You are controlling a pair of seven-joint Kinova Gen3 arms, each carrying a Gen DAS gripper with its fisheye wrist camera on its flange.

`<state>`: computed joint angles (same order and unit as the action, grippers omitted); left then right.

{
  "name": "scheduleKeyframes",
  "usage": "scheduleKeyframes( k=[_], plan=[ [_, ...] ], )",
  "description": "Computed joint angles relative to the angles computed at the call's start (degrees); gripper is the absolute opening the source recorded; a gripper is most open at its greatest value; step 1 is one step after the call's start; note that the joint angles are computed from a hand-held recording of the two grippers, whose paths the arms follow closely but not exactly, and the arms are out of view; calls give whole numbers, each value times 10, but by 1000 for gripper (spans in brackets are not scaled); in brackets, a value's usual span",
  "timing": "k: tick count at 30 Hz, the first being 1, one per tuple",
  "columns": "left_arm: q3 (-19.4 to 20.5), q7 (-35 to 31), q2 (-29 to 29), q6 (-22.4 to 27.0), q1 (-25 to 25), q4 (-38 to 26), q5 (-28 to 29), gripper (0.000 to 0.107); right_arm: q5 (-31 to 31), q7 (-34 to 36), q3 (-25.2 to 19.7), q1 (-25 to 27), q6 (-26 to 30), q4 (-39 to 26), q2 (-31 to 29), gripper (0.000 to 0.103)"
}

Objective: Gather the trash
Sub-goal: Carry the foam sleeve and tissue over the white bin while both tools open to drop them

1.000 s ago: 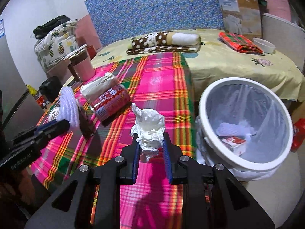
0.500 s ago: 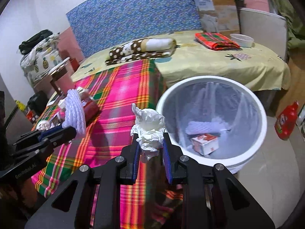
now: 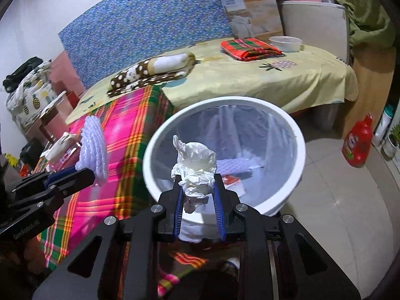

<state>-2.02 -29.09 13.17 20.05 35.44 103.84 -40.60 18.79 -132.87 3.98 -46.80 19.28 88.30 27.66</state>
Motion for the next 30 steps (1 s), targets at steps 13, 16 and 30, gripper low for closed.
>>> scheduleKeyframes(
  k=[13, 16, 30],
  plan=[
    [48, -202, 61, -21, -58, -63, 163, 21, -18, 19, -18, 33, 30, -22, 16, 24],
    [50, -239, 69, -24, -63, -69, 195, 22, -23, 27, -24, 41, 36, -28, 20, 25],
    [45, -337, 87, -37, -82, -82, 307, 48, -38, 47, -31, 52, 64, -58, 37, 38]
  ],
)
